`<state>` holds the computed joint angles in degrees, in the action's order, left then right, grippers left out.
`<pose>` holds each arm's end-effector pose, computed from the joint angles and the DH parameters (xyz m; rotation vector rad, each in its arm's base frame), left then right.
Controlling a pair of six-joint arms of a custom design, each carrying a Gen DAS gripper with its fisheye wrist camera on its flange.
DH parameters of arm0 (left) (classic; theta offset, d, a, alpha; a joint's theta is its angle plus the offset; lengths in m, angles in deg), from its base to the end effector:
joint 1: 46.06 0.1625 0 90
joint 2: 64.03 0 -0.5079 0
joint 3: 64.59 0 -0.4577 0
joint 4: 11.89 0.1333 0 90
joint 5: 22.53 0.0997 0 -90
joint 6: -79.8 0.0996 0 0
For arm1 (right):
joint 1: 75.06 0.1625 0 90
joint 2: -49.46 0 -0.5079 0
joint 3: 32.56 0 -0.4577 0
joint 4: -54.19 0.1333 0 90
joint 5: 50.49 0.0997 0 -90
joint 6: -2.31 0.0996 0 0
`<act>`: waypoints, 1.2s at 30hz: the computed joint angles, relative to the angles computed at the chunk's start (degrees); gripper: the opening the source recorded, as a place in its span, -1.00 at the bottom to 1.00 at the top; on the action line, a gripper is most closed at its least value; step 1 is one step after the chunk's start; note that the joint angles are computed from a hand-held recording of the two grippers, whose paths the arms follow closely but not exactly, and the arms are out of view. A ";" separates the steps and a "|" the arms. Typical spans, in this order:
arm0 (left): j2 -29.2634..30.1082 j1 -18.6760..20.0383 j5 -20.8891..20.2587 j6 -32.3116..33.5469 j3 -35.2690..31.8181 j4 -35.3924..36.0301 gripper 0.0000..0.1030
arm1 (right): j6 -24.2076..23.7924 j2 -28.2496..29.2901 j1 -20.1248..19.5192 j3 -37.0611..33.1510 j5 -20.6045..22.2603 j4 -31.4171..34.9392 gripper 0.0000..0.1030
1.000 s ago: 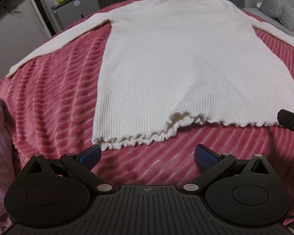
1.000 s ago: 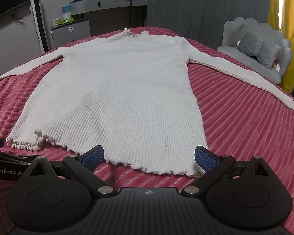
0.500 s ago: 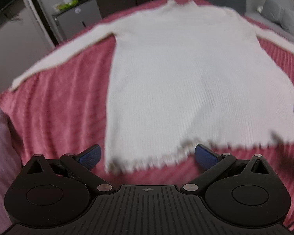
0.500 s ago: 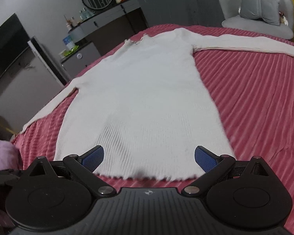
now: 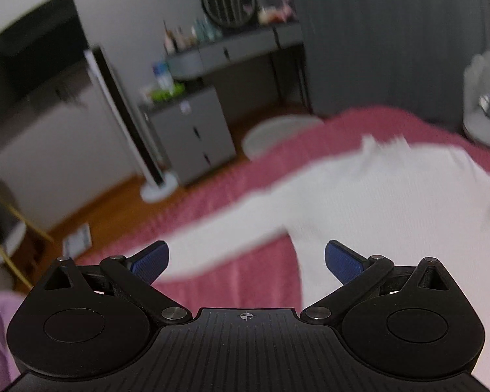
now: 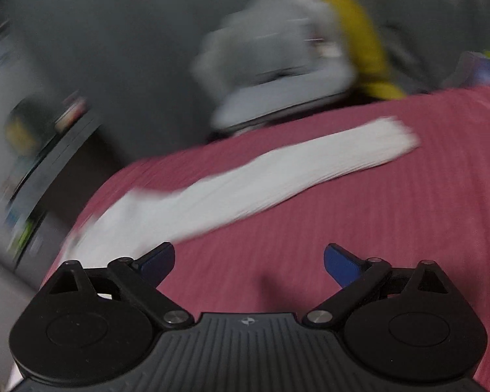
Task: Fold small clothes
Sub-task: 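Reach the right tool to a sweater sleeve cuff and close on it, then carry the held sleeve across the sweater body with the right tool and release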
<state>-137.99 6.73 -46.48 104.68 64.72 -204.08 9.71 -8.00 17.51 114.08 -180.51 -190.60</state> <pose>-0.1227 -0.5325 0.3192 0.5195 1.8963 -0.9471 0.0867 -0.3869 0.1923 -0.5973 -2.1357 1.4547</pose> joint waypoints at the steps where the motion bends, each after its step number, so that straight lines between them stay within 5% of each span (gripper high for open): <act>1: 0.84 0.24 -0.33 2.78 -1.36 -1.87 1.00 | 1.79 -1.28 -2.46 0.01 0.16 0.26 0.47; 4: 3.37 1.31 -1.74 10.20 -4.99 -2.65 1.00 | 10.28 -5.22 -9.68 0.16 3.57 3.41 0.07; 7: 3.07 2.52 -5.02 10.52 -5.81 2.78 1.00 | 17.50 -6.81 -15.32 -0.14 8.26 3.44 0.03; 12: 0.33 5.80 -10.70 -0.73 -6.79 18.71 1.00 | 19.97 -5.68 -18.86 -3.10 9.83 2.33 -0.25; 16: 1.95 7.57 -11.81 3.59 -6.25 11.18 1.00 | 20.31 -6.33 -20.27 -5.48 9.41 5.65 -0.80; 19: 4.06 8.17 -11.12 5.71 -6.33 6.72 1.00 | 14.22 -5.97 -18.55 -7.19 5.43 7.01 -0.85; 25: 2.28 8.59 -13.13 -0.97 -4.76 10.69 1.00 | 1.97 -4.43 -13.88 -8.70 1.51 2.17 -0.86; 29: 1.94 8.64 -12.08 -2.01 -3.97 11.36 1.00 | -12.06 -1.38 -8.17 -11.39 -4.16 -1.58 -0.87; 36: 2.13 9.29 -12.27 -3.23 -4.00 8.50 1.00 | -35.07 7.19 3.60 -16.37 -0.21 -5.21 -0.86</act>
<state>-135.86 16.01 -58.76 101.45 60.72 -195.58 -25.36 -0.81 21.11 97.71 -180.71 -195.81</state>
